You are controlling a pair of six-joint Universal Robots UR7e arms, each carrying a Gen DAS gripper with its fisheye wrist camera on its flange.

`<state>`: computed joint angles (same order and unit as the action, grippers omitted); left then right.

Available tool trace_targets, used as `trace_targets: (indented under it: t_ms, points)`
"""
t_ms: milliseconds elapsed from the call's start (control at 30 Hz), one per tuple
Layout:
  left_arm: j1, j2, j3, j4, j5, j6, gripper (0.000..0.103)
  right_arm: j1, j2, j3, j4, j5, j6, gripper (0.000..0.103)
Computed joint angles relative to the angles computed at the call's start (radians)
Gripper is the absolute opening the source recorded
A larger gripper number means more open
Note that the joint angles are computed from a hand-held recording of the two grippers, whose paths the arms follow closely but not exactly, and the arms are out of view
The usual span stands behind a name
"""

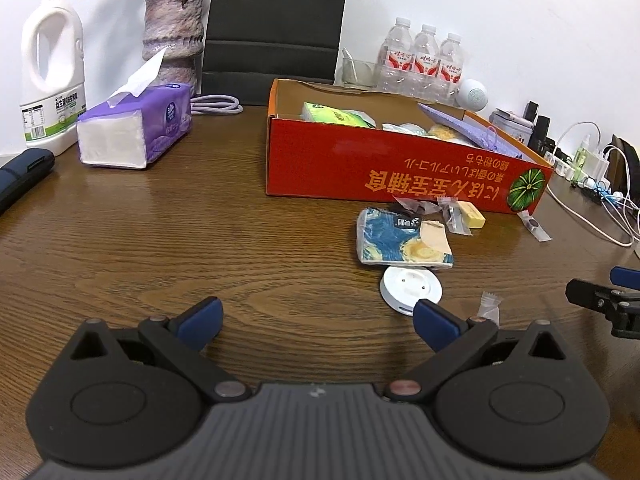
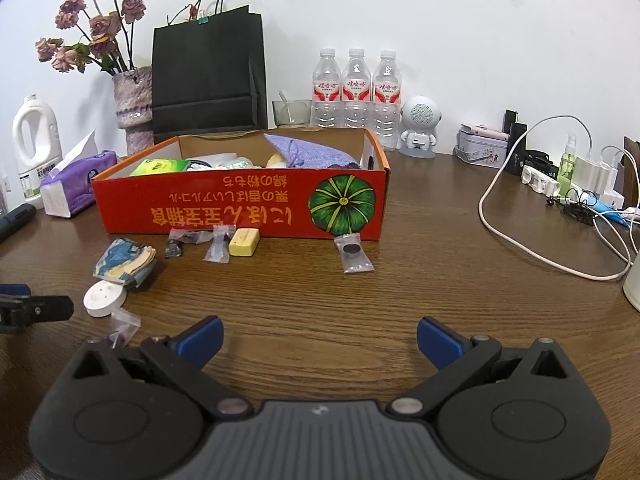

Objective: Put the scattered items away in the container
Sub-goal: 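Grasp the blue-and-yellow snack wrapper with the left gripper while the right grasps a small clear bag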

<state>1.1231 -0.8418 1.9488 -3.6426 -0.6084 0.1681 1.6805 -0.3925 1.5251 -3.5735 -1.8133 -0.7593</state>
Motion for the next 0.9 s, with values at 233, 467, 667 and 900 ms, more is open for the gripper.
trace_targets:
  t_ms: [233,467,667,900]
  points:
    - [-0.003,0.032,-0.076,0.008,-0.060,0.071,0.103,0.007,0.032,-0.097,0.056,-0.014,-0.028,0.103]
    - [0.015,0.091,-0.248,0.241,-0.064,0.003,0.103,0.011,0.093,-0.296,0.223,-0.055,-0.046,0.081]
    - [0.029,0.130,-0.313,0.311,-0.029,-0.042,0.103,0.005,0.142,-0.409,0.324,-0.059,-0.029,0.059]
    - [0.032,0.137,-0.305,0.248,-0.034,-0.005,0.094,-0.006,0.150,-0.423,0.343,-0.021,-0.013,0.029]
